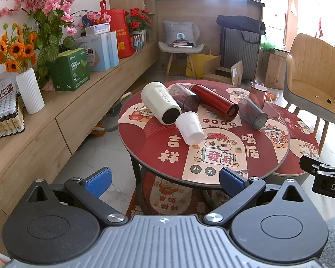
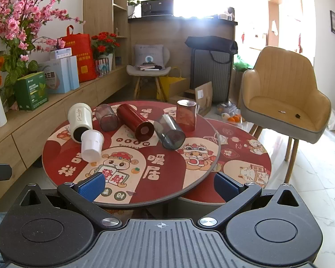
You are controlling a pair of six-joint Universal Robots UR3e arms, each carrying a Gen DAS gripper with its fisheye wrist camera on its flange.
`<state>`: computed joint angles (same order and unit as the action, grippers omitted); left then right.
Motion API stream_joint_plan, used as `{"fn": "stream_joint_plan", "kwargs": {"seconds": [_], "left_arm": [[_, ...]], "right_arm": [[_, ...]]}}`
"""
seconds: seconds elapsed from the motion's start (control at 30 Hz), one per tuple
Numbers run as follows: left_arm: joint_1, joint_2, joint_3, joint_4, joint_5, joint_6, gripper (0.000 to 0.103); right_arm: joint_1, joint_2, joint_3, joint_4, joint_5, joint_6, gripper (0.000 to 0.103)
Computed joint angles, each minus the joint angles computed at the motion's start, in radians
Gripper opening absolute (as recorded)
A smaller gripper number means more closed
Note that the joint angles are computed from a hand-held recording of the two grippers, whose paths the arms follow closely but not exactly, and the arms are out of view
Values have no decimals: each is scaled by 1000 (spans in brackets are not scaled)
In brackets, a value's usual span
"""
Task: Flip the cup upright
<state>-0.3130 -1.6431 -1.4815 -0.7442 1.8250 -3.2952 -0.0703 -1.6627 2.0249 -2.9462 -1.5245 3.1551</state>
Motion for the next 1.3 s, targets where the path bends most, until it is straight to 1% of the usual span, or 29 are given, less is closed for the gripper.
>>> {"fn": "stream_joint_plan", "kwargs": {"seconds": [0.97,1.3], "left_arm": [[3,5,-11,7,-3,-8,103],[11,0,-7,2,-10,-9,103]], "right_arm": [[1,9,0,-3,0,-6,103],[2,9,-20,30,8,-8,103]]}}
